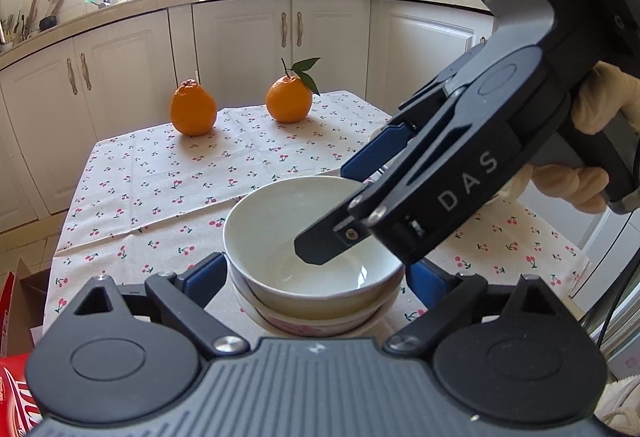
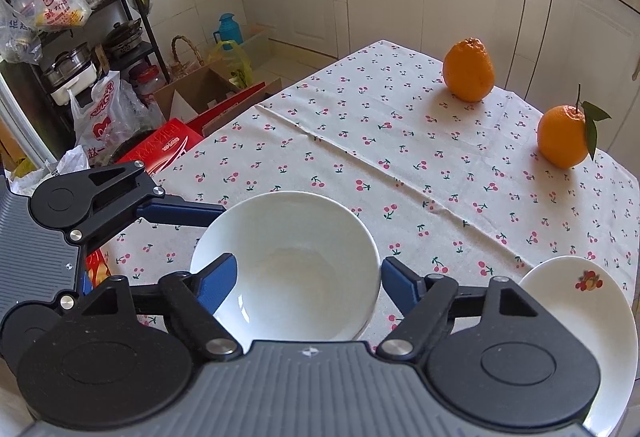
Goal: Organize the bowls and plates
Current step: 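Lower the third bowl into the nested bowls with the right gripper, then open the right gripper and withdraw it from the bowl stack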
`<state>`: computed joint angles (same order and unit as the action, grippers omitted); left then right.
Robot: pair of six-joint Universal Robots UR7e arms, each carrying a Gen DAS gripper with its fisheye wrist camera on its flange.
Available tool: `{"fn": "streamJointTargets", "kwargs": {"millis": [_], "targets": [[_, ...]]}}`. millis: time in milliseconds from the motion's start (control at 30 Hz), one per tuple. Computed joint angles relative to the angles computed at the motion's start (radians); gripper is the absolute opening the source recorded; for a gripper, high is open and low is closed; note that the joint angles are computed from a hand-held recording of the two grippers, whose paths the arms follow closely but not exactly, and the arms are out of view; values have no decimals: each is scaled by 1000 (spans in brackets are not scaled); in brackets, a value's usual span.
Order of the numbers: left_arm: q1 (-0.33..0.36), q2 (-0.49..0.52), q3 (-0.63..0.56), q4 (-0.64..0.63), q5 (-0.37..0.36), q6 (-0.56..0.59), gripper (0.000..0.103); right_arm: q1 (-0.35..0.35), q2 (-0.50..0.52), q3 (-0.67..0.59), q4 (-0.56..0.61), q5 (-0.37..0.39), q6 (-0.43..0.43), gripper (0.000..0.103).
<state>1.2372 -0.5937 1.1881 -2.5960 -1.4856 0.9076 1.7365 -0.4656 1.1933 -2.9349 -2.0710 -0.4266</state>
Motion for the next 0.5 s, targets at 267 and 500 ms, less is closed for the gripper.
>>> {"fn": "streamJointTargets", "kwargs": {"millis": [267,500], "targets": [[12,-23,23,2,-11,53,98,16,12,7,-47,-10,-54,103],[28,-39,17,22,-30,64,98,31,12,40,-105,-38,-94,103]]}}
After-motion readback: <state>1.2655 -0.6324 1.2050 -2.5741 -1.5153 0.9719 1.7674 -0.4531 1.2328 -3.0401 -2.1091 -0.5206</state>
